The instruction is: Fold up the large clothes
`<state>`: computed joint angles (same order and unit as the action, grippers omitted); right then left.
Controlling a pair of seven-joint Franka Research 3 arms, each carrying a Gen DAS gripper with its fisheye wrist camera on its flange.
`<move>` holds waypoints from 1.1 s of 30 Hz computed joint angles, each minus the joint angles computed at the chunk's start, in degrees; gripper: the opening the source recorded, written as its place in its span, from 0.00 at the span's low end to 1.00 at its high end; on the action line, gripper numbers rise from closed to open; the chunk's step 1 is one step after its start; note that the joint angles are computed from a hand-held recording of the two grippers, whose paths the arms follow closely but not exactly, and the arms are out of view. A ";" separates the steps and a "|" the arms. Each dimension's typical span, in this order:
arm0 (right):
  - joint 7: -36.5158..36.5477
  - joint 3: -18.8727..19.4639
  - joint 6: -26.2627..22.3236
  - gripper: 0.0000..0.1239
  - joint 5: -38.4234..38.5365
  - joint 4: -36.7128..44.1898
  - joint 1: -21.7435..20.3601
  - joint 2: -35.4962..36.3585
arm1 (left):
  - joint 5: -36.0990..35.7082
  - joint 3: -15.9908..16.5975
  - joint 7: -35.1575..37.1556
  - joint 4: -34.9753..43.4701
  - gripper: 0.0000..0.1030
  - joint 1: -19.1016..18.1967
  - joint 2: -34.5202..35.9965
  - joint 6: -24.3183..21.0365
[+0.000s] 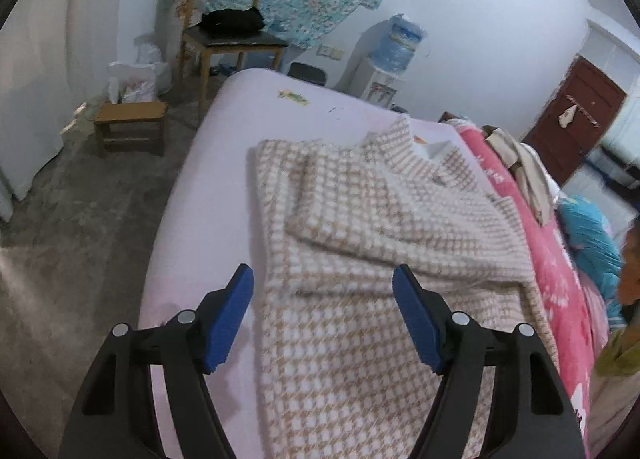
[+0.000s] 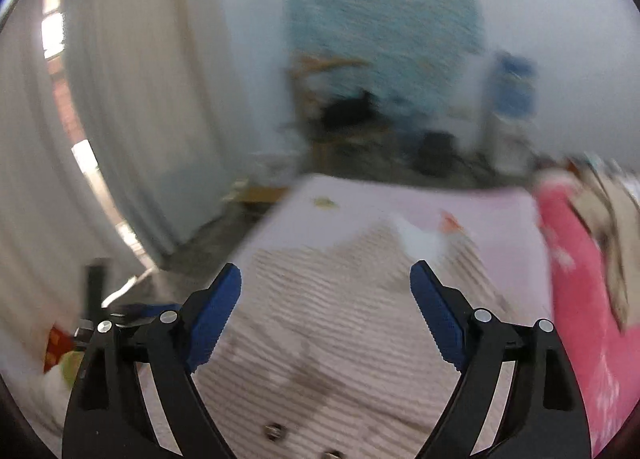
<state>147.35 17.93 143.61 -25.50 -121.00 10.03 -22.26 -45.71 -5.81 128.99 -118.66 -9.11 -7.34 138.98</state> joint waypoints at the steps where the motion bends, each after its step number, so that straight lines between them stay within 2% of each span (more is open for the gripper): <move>1: 1.89 -0.38 -1.21 0.67 0.32 -2.19 -0.74 -1.59 | -0.13 -0.17 -0.06 1.23 0.67 -0.21 1.11 -0.38; 4: 6.45 -2.31 -3.69 0.67 3.80 -10.13 -2.38 -7.84 | 0.43 -1.70 -1.72 6.06 0.60 -0.38 6.01 -0.28; 7: 8.66 -3.61 -3.61 0.67 8.08 -16.25 -3.60 -11.89 | 9.72 -4.08 -9.91 12.99 0.52 -0.41 13.53 1.70; 9: 9.86 -3.80 -2.15 0.67 11.13 -20.38 -3.71 -14.55 | 21.08 -4.58 -18.32 19.18 0.42 -1.40 19.67 0.75; 11: 10.19 -3.34 -2.35 0.67 13.39 -22.42 -4.09 -16.67 | 26.43 -5.22 -21.01 22.21 0.21 -1.71 22.83 0.26; 13: 9.68 -3.20 -3.03 0.67 14.83 -23.71 -4.69 -18.30 | 27.13 -6.92 -20.00 22.11 0.07 -0.72 23.16 2.00; 15: 8.67 -3.39 -2.59 0.67 15.54 -24.74 -5.55 -18.63 | 27.96 -8.34 -18.96 19.78 0.05 0.35 21.26 5.37; 17: 8.00 -2.93 -2.90 0.67 15.83 -25.38 -6.36 -18.89 | 23.17 -9.96 -16.08 17.22 0.04 2.60 18.53 7.27; 19: 7.04 -3.02 -2.64 0.67 16.04 -25.90 -7.01 -18.50 | 20.00 -10.02 -14.08 13.69 0.04 3.39 15.46 9.54; 21: 6.07 -3.43 -1.53 0.66 16.49 -26.19 -7.39 -17.19 | 23.74 -8.84 -16.35 12.01 0.04 2.35 15.19 10.49; 22: 5.36 -3.79 -0.96 0.62 16.68 -26.02 -7.60 -16.15 | 25.57 -8.46 -17.24 11.56 0.04 1.97 15.64 10.62; 25: 3.11 -4.95 0.58 0.53 17.29 -24.35 -7.91 -11.25 | 25.67 -8.75 -16.91 10.44 0.04 1.95 16.19 12.38; 27: 2.39 -5.35 1.57 0.50 17.03 -22.98 -8.47 -8.20 | 25.62 -8.95 -17.34 10.35 0.04 1.92 16.17 13.11; 29: 1.55 -5.86 4.05 0.41 16.46 -22.27 -8.75 -6.14 | 25.07 -9.13 -17.25 10.44 0.04 2.11 16.08 13.24; 30: -0.44 -6.99 5.07 0.23 17.16 -21.43 -7.95 -4.72 | 24.64 -9.20 -17.01 10.55 0.04 2.25 16.07 13.22; 31: -2.24 -8.09 6.11 0.12 18.46 -21.12 -6.90 -3.98 | 24.02 -9.33 -16.47 10.52 0.04 2.40 15.92 13.37; 33: -0.26 -5.63 4.24 0.10 15.72 -19.35 -8.79 -3.83 | 23.01 -9.50 -15.08 9.56 0.04 2.51 14.92 14.85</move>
<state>147.09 12.30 147.85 -9.79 -140.35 1.24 -26.10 -22.69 -15.30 113.90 -109.10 -6.60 7.58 153.84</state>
